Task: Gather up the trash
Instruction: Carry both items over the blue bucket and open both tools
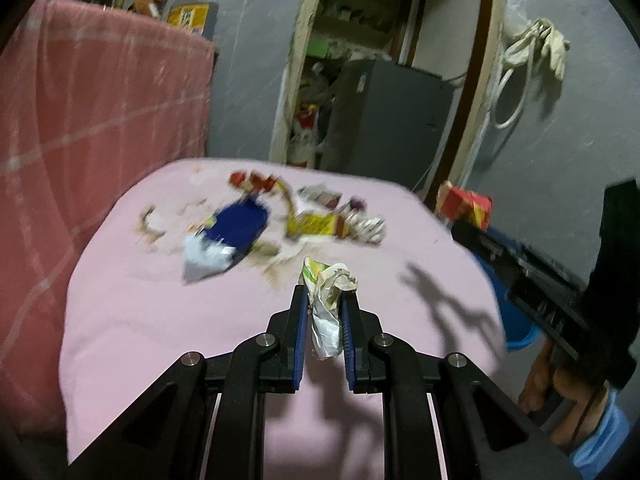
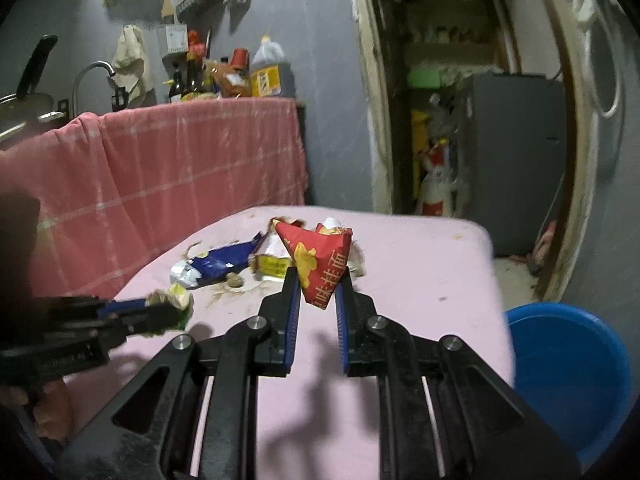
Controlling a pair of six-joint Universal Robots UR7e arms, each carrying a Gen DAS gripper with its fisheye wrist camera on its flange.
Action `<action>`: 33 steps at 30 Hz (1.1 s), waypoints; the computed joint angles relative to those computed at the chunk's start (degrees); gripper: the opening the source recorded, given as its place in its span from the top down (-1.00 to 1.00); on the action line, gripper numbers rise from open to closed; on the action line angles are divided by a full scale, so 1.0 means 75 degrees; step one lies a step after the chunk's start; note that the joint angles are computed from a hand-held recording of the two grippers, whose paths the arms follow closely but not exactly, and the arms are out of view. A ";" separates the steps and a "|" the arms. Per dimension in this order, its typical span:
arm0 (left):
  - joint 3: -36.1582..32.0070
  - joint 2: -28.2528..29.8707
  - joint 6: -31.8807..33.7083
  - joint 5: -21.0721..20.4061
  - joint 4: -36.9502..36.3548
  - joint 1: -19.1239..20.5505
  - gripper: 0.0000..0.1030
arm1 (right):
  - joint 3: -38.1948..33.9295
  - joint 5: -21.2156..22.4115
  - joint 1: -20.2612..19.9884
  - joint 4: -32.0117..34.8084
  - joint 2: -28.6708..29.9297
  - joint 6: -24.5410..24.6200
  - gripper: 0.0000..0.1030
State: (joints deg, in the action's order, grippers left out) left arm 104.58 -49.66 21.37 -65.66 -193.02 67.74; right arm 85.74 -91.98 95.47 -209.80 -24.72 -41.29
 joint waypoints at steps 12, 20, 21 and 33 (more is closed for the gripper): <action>-0.1661 0.1448 0.0584 -0.1313 -0.0358 -0.0512 0.75 | 0.0447 -0.0240 -0.0442 -0.3168 -0.0276 0.0253 0.66; -0.3327 0.2720 0.0847 -0.1252 0.1125 -0.0764 0.75 | 0.0286 -0.1049 -0.1007 -0.3006 -0.0509 0.1342 0.66; -0.3590 0.2867 0.0828 -0.1233 0.1523 -0.0771 0.75 | 0.0296 -0.1095 -0.1110 -0.2868 -0.0569 0.1492 0.66; -0.6658 0.4668 -0.0289 -0.0292 0.4900 -0.0672 0.73 | 0.0232 -0.1253 -0.1783 -0.0396 -0.1033 0.3426 0.60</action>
State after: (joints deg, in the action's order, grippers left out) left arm 54.64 -14.64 19.20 -67.85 -156.27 62.70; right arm 87.48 -101.38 82.09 -212.77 -32.47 -15.60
